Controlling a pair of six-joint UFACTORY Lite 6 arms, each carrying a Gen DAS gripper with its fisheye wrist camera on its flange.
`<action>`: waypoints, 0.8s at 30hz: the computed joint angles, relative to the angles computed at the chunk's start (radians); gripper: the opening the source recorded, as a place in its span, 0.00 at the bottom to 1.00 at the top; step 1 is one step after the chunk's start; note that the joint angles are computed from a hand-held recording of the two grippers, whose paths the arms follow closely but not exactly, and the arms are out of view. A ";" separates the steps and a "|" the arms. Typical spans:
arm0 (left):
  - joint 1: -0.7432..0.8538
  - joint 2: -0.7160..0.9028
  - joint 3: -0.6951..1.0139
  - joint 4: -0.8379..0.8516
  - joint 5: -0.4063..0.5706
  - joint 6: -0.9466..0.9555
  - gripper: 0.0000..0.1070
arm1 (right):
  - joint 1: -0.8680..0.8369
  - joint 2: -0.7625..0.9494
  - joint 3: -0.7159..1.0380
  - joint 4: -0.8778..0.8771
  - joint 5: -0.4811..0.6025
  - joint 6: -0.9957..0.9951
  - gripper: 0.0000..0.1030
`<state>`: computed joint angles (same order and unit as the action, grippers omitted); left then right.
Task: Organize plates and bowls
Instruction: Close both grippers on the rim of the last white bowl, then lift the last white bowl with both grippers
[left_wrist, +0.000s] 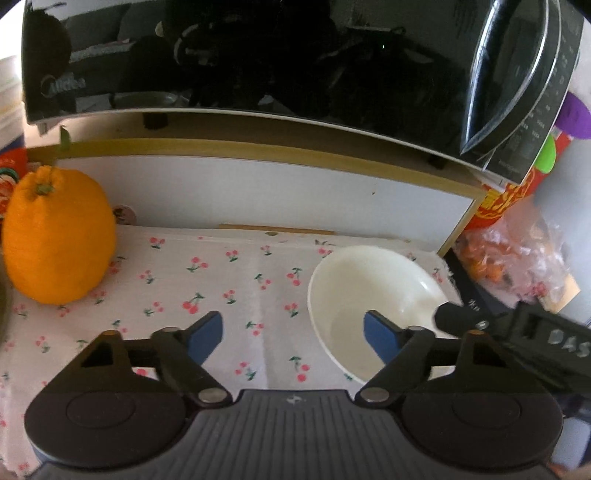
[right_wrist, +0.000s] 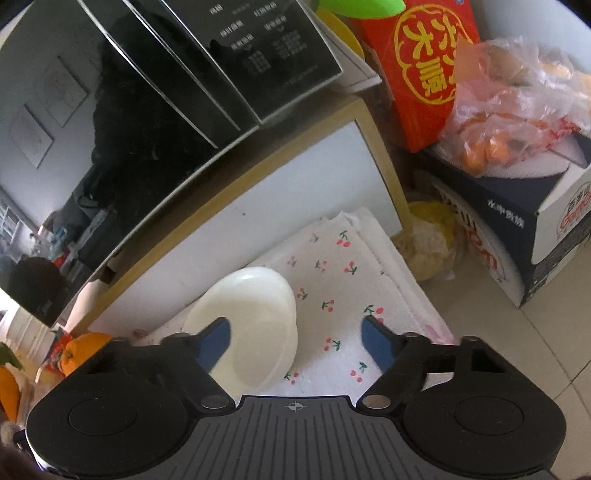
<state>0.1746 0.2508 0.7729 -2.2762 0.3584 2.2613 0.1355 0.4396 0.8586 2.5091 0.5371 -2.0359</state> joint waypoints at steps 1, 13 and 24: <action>0.003 0.014 0.013 0.027 0.008 -0.027 0.66 | 0.002 0.011 0.007 0.009 0.000 -0.004 0.63; 0.002 0.077 0.060 0.169 0.029 -0.130 0.20 | 0.007 0.093 0.057 -0.018 0.042 0.042 0.22; -0.040 0.023 0.028 0.110 -0.008 -0.041 0.11 | 0.009 0.035 0.007 -0.012 0.052 0.021 0.10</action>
